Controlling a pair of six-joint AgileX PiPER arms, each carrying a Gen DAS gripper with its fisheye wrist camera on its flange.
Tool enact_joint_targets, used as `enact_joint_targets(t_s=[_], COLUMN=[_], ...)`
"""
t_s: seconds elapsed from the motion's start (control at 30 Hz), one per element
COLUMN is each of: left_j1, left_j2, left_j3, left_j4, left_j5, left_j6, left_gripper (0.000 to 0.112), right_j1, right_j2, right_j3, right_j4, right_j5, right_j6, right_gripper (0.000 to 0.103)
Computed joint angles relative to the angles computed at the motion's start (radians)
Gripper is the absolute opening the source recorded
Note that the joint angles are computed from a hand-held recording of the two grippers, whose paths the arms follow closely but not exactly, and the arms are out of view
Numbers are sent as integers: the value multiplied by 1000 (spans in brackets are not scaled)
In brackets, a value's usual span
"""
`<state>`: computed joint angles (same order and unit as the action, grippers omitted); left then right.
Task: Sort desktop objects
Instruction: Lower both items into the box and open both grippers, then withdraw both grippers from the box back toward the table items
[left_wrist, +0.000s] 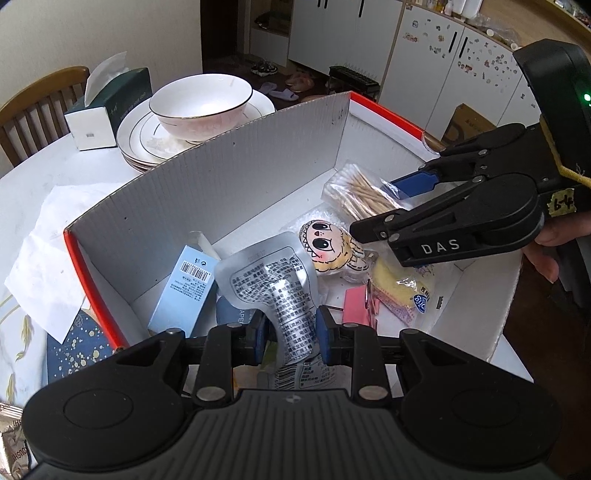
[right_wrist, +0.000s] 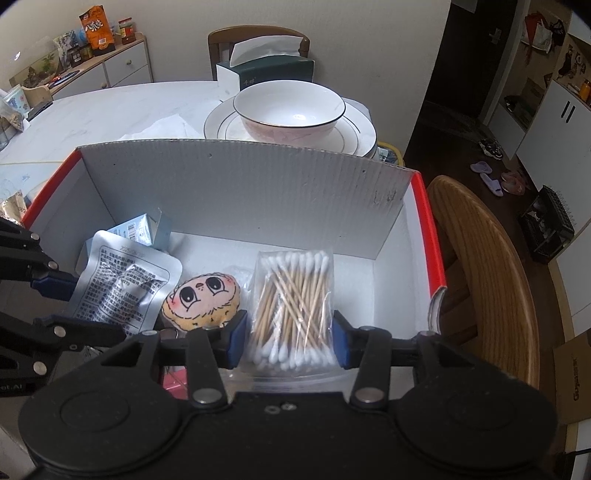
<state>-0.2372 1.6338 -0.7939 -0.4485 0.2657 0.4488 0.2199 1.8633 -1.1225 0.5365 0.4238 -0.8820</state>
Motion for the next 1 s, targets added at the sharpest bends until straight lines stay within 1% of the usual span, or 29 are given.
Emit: enact_joint_targets(t_s=[0.1, 0.2, 0.23, 0.27, 0.3, 0.33, 0.37, 0.4, 0.43, 0.5, 0.6, 0.67, 0.77, 1.0], left_j1=[3, 0, -2, -5, -9, -13, -13, -12, -10, -7, 1, 1, 7, 37], left_j2=[-12, -23, -28, -35, -44, -52, -55, -56, -59, -66, -80, -94, -122, -221], left_j3=[12, 22, 26, 34, 44, 51, 52, 52, 54, 60, 75, 87, 109, 171], left_j4=[-8, 10, 20, 27, 36, 33, 22, 18, 7, -14, -85, -107, -168, -395], left_j5=[-7, -14, -19, -30, -44, -53, -51, -47, -47, -47, -42, -47, -49, -33], left_j6=[9, -8, -17, -24, -33, -29, -16, -11, 1, 20, 92, 113, 170, 390], left_gripper=[29, 33, 44, 59, 63, 65, 65, 65, 65, 65, 65, 69, 70, 72], right_j1=[-2, -9, -11, -16, -20, -26, -31, -33, -38, -48, -59, -67, -72, -73], right_j2=[-9, -19, -21, -25, -29, -33, -39, -47, -56, -70, -86, -99, -121, -185], right_j3=[5, 10, 9, 11, 10, 11, 12, 18, 27, 36, 45, 55, 71, 119], right_j4=[13, 30, 36, 46, 55, 67, 77, 91, 114, 142, 170, 195, 229, 330], right_j5=[8, 18, 24, 28, 35, 45, 53, 55, 55, 62, 78, 88, 96, 119], right_j6=[-18, -36, -41, -50, -58, -70, -81, -95, -120, -150, -172, -194, -221, -280], right_gripper=[53, 54, 54, 55, 55, 55, 57, 64, 67, 67, 68, 70, 72, 72])
